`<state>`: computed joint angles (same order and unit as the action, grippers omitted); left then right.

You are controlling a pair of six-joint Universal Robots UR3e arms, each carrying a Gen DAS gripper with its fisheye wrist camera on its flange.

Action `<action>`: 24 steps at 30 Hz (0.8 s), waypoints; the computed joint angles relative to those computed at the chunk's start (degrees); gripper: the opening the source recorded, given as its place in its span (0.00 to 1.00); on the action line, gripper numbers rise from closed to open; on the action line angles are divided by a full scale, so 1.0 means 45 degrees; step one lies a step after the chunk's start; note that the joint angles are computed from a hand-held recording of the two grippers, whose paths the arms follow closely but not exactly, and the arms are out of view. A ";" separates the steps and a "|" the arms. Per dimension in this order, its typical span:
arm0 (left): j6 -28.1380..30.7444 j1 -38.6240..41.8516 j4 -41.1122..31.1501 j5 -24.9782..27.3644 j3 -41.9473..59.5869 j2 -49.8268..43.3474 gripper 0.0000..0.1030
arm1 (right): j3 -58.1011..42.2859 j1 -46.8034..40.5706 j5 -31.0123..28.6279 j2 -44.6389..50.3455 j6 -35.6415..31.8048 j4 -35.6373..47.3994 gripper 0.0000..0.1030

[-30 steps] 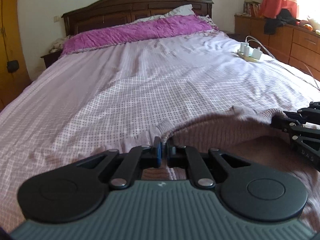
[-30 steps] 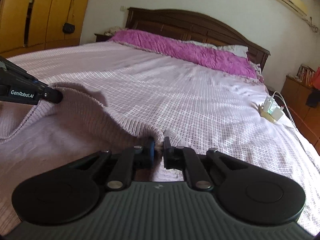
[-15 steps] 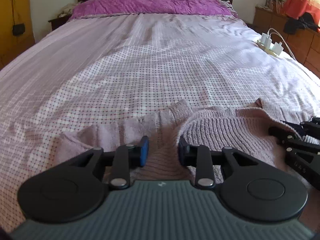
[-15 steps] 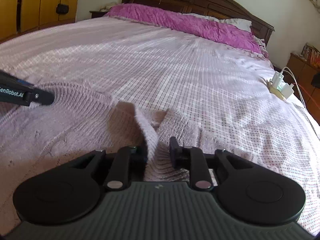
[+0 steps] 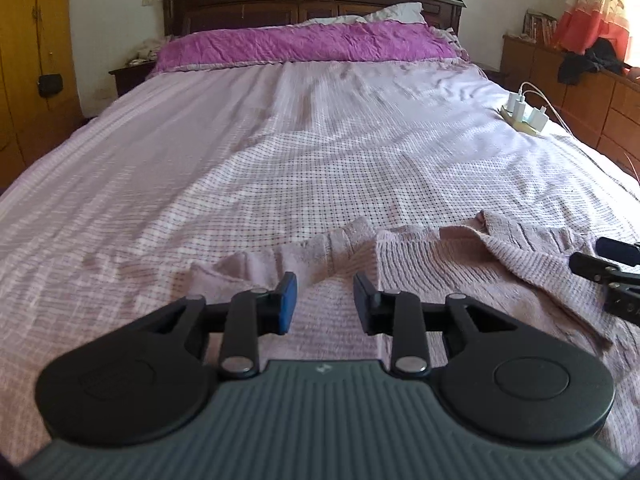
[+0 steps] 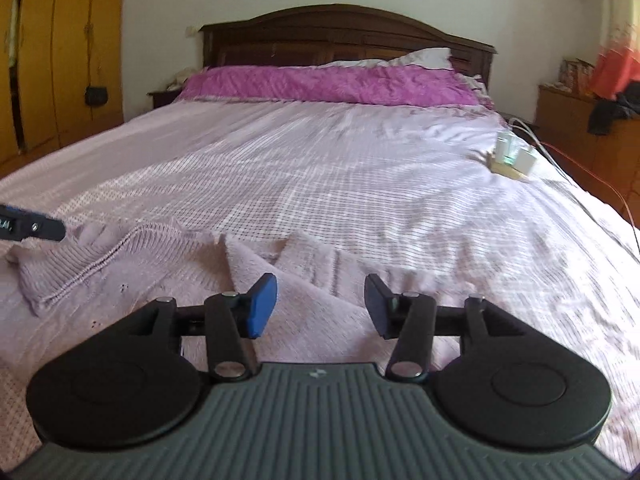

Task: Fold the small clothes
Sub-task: 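Lay the lifted cardigan edge down and open both tools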

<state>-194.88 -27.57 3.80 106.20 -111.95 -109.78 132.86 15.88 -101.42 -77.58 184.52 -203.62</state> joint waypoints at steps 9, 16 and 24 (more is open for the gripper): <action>-0.0878 -0.0610 0.0054 0.0672 -0.1632 0.1377 0.32 | 0.2221 -0.0192 -0.0022 -0.2304 0.0568 0.0086 0.57; -0.1120 -0.0817 -0.0015 0.0889 -0.2595 0.2022 0.32 | 0.2941 -0.0143 -0.0032 -0.2745 0.0963 0.0109 0.57; -0.1655 -0.0964 -0.0104 0.0806 -0.3114 0.2206 0.32 | 0.2949 0.0011 -0.0004 -0.2432 0.0675 -0.0178 0.57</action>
<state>-202.33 -31.91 3.33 109.83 -125.97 -99.85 146.13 15.93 -101.44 -88.53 187.56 -204.43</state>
